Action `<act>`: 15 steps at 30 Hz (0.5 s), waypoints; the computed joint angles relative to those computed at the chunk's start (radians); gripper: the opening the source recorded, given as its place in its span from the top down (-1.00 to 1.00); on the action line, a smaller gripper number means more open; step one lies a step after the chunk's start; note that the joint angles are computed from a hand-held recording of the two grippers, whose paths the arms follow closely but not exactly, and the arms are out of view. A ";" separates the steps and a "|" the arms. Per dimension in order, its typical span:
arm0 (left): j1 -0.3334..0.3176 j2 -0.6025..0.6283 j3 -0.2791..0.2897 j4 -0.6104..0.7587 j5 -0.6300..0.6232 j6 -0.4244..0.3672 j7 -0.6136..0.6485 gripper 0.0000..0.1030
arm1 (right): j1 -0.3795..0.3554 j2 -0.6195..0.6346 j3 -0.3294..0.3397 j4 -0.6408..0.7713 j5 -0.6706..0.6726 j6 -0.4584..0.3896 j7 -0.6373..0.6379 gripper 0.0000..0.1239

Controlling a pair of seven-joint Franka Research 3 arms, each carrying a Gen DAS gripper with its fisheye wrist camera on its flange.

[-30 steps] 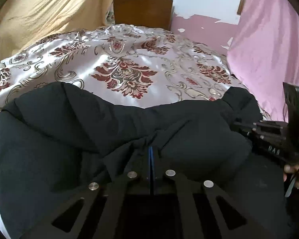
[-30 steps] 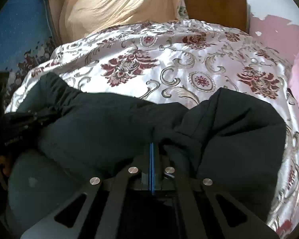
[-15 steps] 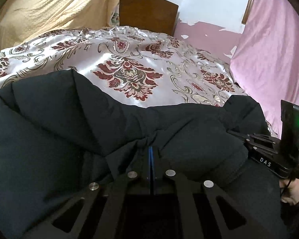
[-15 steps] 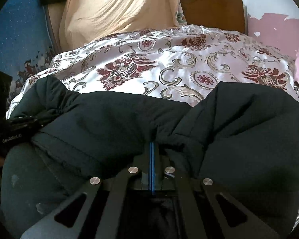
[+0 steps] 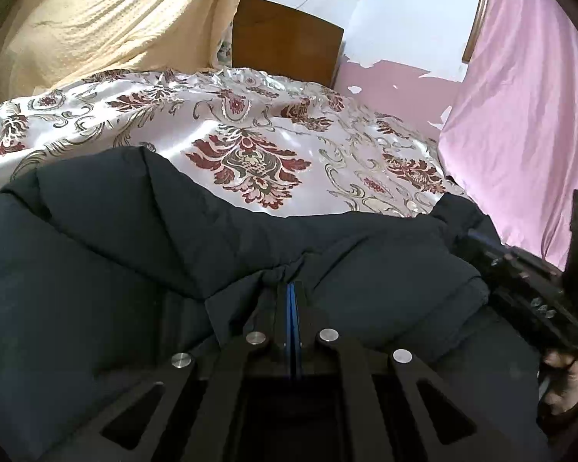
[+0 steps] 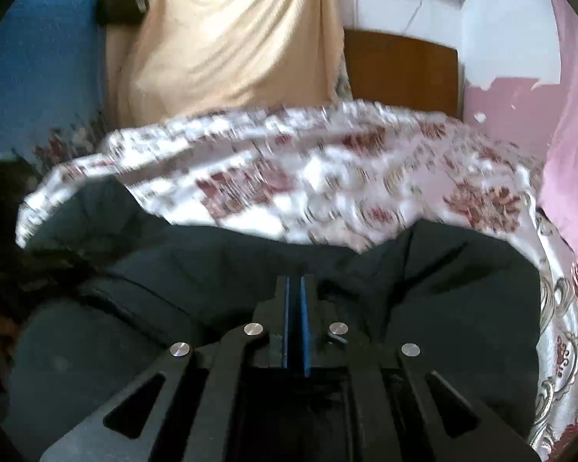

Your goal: Fold large clothes

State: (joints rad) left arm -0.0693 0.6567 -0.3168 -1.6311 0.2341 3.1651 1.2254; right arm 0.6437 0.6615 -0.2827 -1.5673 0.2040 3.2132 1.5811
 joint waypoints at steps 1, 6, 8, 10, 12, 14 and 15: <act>0.007 -0.004 -0.006 -0.008 0.000 0.009 0.001 0.92 | -0.040 -0.015 0.059 -0.008 -0.003 0.023 -0.020 0.90; 0.054 -0.036 -0.052 -0.073 0.024 0.095 0.008 0.89 | -0.110 -0.011 0.175 0.021 -0.027 -0.027 -0.130 0.69; 0.117 -0.031 -0.125 -0.091 0.062 0.129 0.022 0.89 | -0.114 0.004 0.179 0.047 -0.036 -0.073 -0.140 0.69; 0.194 -0.008 -0.217 -0.097 0.120 0.145 0.041 0.88 | -0.146 0.006 0.218 0.056 -0.038 -0.102 -0.156 0.69; 0.214 0.002 -0.245 -0.088 0.157 0.121 0.048 0.84 | -0.183 0.007 0.263 0.058 -0.031 -0.118 -0.174 0.69; 0.187 0.000 -0.225 -0.063 0.152 0.046 0.058 0.84 | -0.187 0.008 0.270 0.057 -0.030 -0.129 -0.176 0.69; 0.164 -0.003 -0.202 -0.049 0.138 0.017 0.064 0.84 | -0.178 0.011 0.258 0.061 -0.034 -0.135 -0.171 0.69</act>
